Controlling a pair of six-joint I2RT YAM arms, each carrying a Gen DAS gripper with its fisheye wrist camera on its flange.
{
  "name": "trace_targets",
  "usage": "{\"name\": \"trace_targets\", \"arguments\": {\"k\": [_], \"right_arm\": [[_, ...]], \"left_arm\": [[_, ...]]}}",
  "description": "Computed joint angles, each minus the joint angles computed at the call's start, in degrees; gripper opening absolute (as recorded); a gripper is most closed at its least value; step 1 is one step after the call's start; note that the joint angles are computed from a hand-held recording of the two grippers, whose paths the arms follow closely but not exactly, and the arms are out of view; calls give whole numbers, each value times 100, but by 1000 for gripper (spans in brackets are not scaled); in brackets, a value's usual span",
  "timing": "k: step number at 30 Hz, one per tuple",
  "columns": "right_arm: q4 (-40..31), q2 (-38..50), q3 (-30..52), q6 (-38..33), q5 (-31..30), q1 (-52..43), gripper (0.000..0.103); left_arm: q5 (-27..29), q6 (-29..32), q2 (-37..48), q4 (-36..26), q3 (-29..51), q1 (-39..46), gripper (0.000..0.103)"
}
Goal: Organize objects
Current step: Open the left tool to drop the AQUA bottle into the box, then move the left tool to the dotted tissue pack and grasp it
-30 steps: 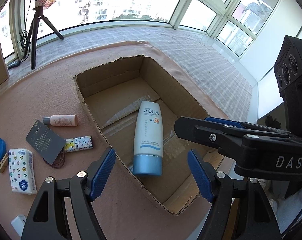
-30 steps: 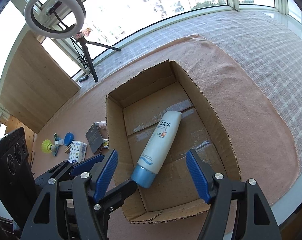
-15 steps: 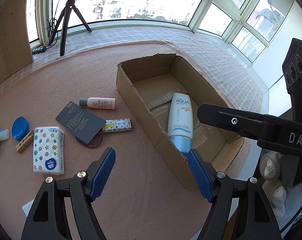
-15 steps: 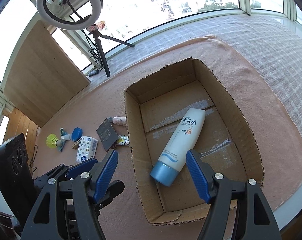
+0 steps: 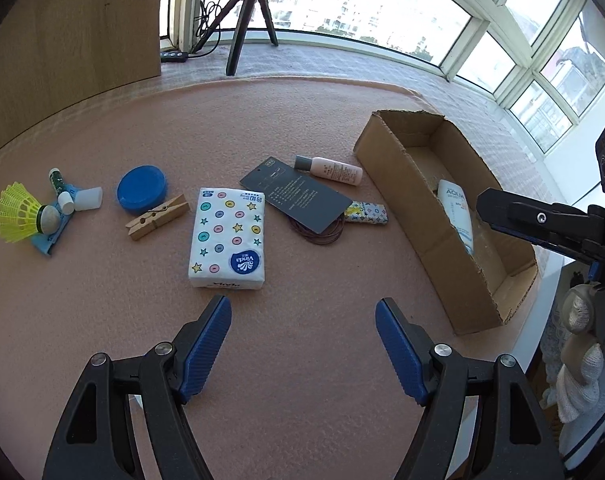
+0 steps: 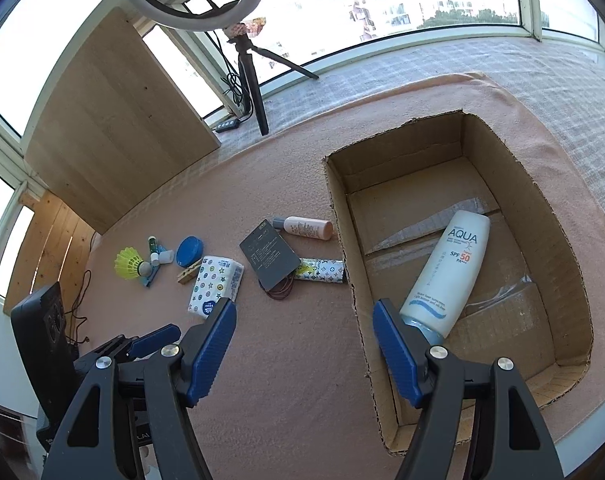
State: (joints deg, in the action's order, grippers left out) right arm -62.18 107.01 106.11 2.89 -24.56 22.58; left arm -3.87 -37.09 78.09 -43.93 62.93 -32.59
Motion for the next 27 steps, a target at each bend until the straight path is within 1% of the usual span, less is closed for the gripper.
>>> {"name": "trace_targets", "arguments": {"k": [6,11,18,22,27], "right_arm": [[72,127,16,177,-15,385,67],[125,295,84,287,-86,691,67],[64,859,459,510,-292,1046,67],[-156,1286,872,547,-428,1213,67],[-335,1697,1293,585,-481,1337,67]], "left_arm": [[189,155,-561,-12,-556,598,78],[430,365,-698,99,-737,982,78],[859,756,-428,399,-761,1382,77],[1119,964,-136,602,-736,1535,77],[1290,1133,145,757,-682,1658,77]]}}
